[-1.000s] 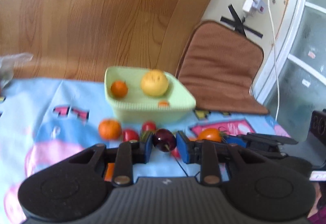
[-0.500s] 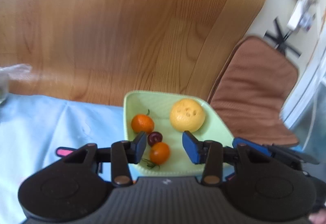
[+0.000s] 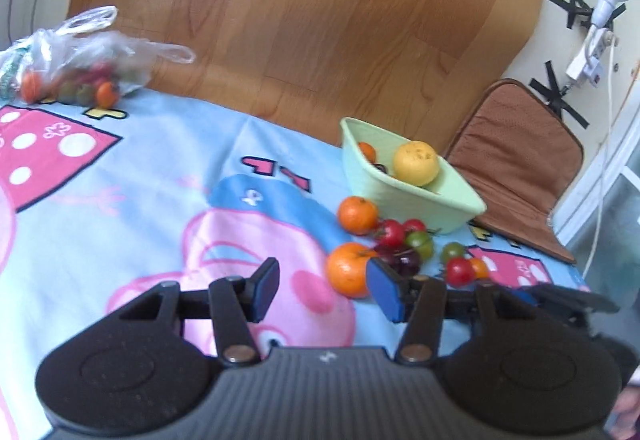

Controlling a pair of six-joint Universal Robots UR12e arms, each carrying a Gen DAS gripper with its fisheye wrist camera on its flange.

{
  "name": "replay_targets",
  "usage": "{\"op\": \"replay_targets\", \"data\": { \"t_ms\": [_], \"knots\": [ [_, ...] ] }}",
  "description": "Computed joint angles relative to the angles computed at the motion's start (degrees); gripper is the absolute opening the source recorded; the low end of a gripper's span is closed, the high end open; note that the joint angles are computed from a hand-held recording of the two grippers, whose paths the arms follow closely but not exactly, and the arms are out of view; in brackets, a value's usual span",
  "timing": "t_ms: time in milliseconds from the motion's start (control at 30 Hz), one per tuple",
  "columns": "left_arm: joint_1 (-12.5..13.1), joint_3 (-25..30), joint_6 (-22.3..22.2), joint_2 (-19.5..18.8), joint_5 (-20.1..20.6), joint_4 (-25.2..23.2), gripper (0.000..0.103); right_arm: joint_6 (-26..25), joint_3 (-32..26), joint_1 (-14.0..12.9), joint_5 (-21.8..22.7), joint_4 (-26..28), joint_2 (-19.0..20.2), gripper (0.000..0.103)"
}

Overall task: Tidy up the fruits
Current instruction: 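Grasp a mandarin with the left gripper while the right closes on the table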

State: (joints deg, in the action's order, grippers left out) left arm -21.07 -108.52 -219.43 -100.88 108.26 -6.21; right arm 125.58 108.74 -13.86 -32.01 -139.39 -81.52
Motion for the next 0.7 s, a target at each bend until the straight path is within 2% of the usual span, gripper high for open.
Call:
{"op": "replay_targets", "data": {
  "t_ms": [33,100,133,167,200,333,400,500,567,600,667,700],
  "knots": [
    [-0.11,0.5,0.66,-0.4,-0.02,0.17,0.059,-0.7,0.47,0.54,-0.53,-1.82,-0.15,0.043],
    [-0.52,1.86,2.85,-1.41,0.9,-0.63,0.06,0.66,1.33,1.69,-1.51,-9.68,0.41,0.043],
    [-1.03,2.45,4.02,-2.0,2.17,-1.26,0.06,2.87,1.8,2.2,-1.96,-15.53,1.11,0.043],
    [-1.26,2.92,4.62,-2.4,3.01,-1.93,0.06,4.54,1.59,2.62,-2.52,-18.99,1.86,0.043],
    [-1.28,3.19,4.77,-2.64,3.23,-2.4,0.06,6.65,0.89,3.0,-2.95,-20.05,2.55,0.04],
    [-0.78,3.02,4.1,-2.89,1.7,-2.02,0.061,13.06,-2.77,3.41,-1.77,-12.84,4.38,0.017],
    [-0.86,3.5,5.0,-3.23,1.98,-3.07,0.061,14.0,-3.86,3.71,-2.23,-10.09,4.9,0.003],
    [-0.99,4.28,6.56,-3.88,2.3,-3.7,0.061,17.03,-3.58,2.58,1.45,-8.93,4.46,0.003],
    [-0.96,4.77,6.8,-4.36,2.34,-3.69,0.061,17.46,-2.45,0.76,4.97,-8.29,3.1,0.003],
    [-0.89,4.97,6.66,-4.6,2.29,-3.68,0.059,16.68,-1.93,-0.13,6.22,-7.4,2.41,0.003],
    [-0.55,5.34,6.53,-4.99,1.01,-4.06,0.044,14.56,-0.66,-1.74,7.03,-6.8,1.17,0.003],
    [-0.51,5.43,6.45,-5.17,0.64,-4.11,0.042,13.54,-0.06,-2.51,6.86,-6.22,0.61,0.003]
  ]
}}
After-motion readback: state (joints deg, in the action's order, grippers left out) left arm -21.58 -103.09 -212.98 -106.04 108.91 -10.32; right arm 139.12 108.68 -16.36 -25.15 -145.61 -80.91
